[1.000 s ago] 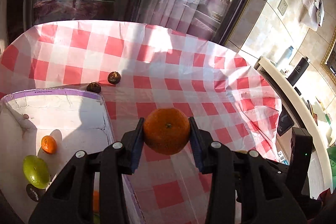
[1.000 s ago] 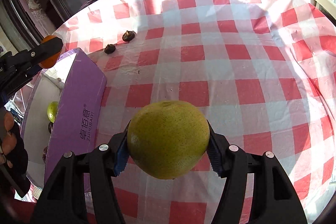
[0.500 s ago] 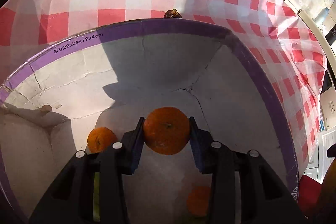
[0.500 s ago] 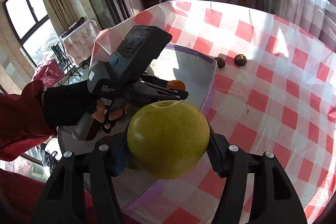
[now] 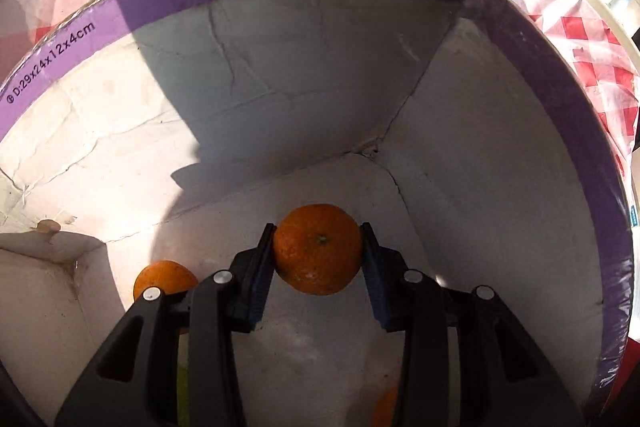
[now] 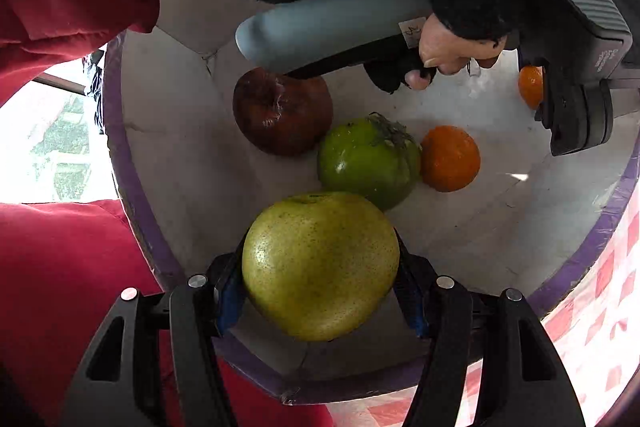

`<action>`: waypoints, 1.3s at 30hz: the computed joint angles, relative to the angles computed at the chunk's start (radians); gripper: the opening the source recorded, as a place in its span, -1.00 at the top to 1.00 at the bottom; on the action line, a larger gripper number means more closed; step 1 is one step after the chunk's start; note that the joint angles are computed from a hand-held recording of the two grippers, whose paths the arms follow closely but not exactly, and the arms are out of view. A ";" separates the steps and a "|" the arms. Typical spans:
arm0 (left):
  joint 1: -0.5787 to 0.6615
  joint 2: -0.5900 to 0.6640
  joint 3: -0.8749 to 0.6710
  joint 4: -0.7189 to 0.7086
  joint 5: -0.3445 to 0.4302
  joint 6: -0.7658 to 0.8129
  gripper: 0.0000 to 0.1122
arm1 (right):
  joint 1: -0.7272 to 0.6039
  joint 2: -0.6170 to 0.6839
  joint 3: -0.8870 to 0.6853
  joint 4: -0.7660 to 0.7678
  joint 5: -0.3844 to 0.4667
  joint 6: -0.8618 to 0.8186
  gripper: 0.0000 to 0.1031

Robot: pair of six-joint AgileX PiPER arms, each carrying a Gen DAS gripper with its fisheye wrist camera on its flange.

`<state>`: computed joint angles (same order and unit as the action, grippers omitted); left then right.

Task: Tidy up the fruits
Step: 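Carry the pear and tangerine into the white box and open both tools, then withdraw both open tools from the box toward the two dark dried fruits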

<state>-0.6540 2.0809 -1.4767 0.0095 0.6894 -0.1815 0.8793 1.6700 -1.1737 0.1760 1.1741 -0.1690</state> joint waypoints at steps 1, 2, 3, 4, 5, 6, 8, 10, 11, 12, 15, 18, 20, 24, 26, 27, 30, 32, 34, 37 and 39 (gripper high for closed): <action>-0.008 0.002 0.002 0.036 0.005 -0.038 -0.02 | -0.005 0.018 -0.013 0.011 0.016 0.005 -0.19; -0.010 0.001 0.009 0.050 0.002 -0.055 -0.16 | -0.009 0.034 -0.021 0.026 0.029 0.005 -0.19; -0.012 -0.003 0.020 0.062 -0.006 -0.069 -0.20 | -0.012 0.047 -0.026 0.040 0.036 0.002 -0.19; -0.017 -0.007 0.030 0.085 -0.007 -0.093 -0.29 | -0.015 0.057 -0.028 0.051 0.038 0.002 -0.19; -0.022 -0.010 0.039 0.107 -0.005 -0.118 -0.39 | -0.019 0.065 -0.030 0.061 0.038 0.004 -0.19; -0.024 -0.020 0.056 0.119 -0.012 -0.135 -0.43 | -0.020 0.071 -0.029 0.072 0.036 0.008 -0.19; -0.029 -0.046 0.092 0.140 -0.027 -0.172 -0.58 | -0.030 0.075 -0.022 0.092 0.029 0.011 -0.21; -0.032 -0.062 0.107 0.174 -0.009 -0.223 -0.61 | -0.036 0.057 -0.004 0.093 0.013 -0.005 -0.23; -0.031 -0.075 0.121 0.190 -0.008 -0.252 -0.61 | -0.029 0.051 -0.001 0.088 0.008 -0.004 -0.24; -0.028 -0.091 0.139 0.197 -0.012 -0.270 -0.64 | -0.024 0.042 0.004 0.088 0.002 -0.003 -0.27; -0.018 -0.144 0.202 0.201 -0.056 -0.283 -0.69 | -0.024 0.001 0.028 0.089 -0.019 0.007 -0.58; -0.020 -0.197 0.268 0.249 -0.087 -0.322 -0.74 | -0.034 -0.040 0.034 0.116 -0.013 0.002 -0.58; -0.006 -0.222 0.294 0.242 -0.105 -0.320 -0.76 | -0.061 -0.098 0.046 0.135 -0.015 -0.026 -0.60; 0.037 -0.295 0.374 0.185 -0.162 -0.320 -0.77 | -0.164 -0.251 0.090 0.224 -0.041 -0.103 -0.67; 0.046 -0.329 0.411 0.186 -0.190 -0.362 -0.78 | -0.231 -0.312 0.110 0.272 -0.054 -0.142 -0.68; 0.045 -0.348 0.431 0.184 -0.201 -0.385 -0.78 | -0.261 -0.341 0.122 0.294 -0.063 -0.154 -0.68; 0.018 -0.376 0.439 0.229 -0.198 -0.493 -0.79 | -0.362 -0.378 0.130 0.350 -0.107 -0.159 -0.68; 0.016 -0.410 0.472 0.251 -0.218 -0.533 -0.79 | -0.425 -0.401 0.143 0.389 -0.151 -0.148 -0.68; 0.009 -0.456 0.510 0.280 -0.227 -0.579 -0.79 | -0.512 -0.440 0.179 0.443 -0.172 -0.168 -0.68; 0.004 -0.474 0.512 0.325 -0.231 -0.649 -0.79 | -0.603 -0.441 0.163 0.476 -0.228 -0.166 -0.68; 0.000 -0.477 0.514 0.345 -0.239 -0.690 -0.79 | -0.672 -0.451 0.191 0.482 -0.277 -0.169 -0.68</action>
